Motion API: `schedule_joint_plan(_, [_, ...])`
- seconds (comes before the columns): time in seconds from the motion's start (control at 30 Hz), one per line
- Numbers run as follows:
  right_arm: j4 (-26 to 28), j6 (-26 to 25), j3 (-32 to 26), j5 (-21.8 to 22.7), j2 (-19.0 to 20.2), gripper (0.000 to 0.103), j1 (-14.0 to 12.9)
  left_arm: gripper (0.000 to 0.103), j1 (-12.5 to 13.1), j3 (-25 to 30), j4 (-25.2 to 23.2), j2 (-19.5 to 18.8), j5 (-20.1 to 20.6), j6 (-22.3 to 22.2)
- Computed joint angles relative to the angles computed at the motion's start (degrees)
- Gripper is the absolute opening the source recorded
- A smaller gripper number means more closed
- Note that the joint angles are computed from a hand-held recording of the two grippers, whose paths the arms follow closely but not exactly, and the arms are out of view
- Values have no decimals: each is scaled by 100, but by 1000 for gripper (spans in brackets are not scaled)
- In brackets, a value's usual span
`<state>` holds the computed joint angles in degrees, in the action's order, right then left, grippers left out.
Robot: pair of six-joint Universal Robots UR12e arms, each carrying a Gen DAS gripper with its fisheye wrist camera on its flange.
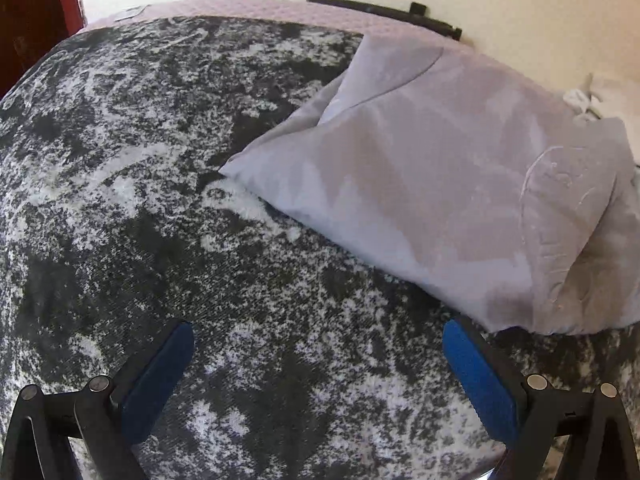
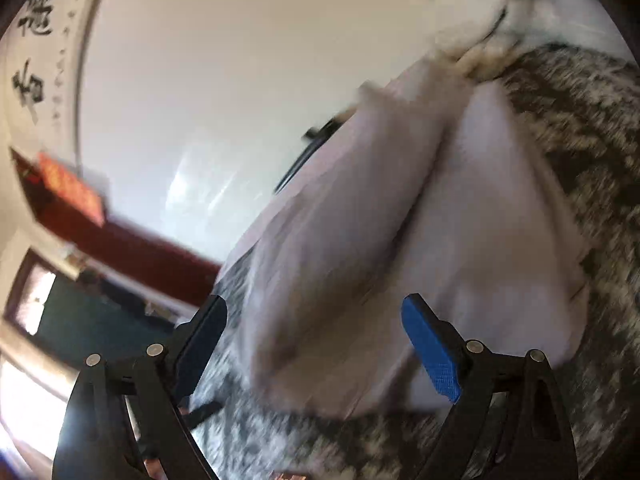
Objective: Fold clothes
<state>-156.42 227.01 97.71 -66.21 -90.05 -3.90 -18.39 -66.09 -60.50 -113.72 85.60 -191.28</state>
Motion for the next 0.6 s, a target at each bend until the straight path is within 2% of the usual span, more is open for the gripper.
schedule_joint_plan(0.1, [127, -273, -269, 110, 210, 92, -120, 103, 26, 24, -43, -10, -35, -65])
schedule_joint_plan(0.2, [406, -555, -705, -57, 483, 92, -169, 103, 48, 69, -95, -33, -31, -80])
schedule_joint_plan(0.27, [1090, -1084, -1231, -683, 734, 92, -81, 103, 56, 109, -129, -56, 12, -26])
schedule_joint_plan(0.33, [1866, -1507, -1754, -1543, 1012, 92, 35, 103, 67, 158, -173, -91, 44, 13])
schedule_joint_plan(0.37, [2331, -1585, -2011, -1828, 1174, 92, 54, 103, 73, 203, -205, -121, 46, 29])
schedule_joint_plan(0.4, [2693, -1555, -2189, -1873, 1317, 92, 61, 103, 81, 249, -231, -151, 32, 45])
schedule_joint_plan(0.47, [3411, -1522, -2565, -1836, 1613, 78, 41, 103, 92, 337, -278, -209, 22, 45])
schedule_joint_plan(0.5, [3445, -1555, -2616, -1834, 1696, 59, 48, 103, 97, 373, -298, -233, 25, 31])
schedule_joint_plan(0.53, [3239, -1711, -2566, -1835, 1684, 44, 80, 103, 101, 401, -317, -250, 35, 5])
schedule_joint_plan(0.6, [2585, -1920, -2307, -1790, 1573, 25, 116, 103, 113, 417, -335, -260, 27, -42])
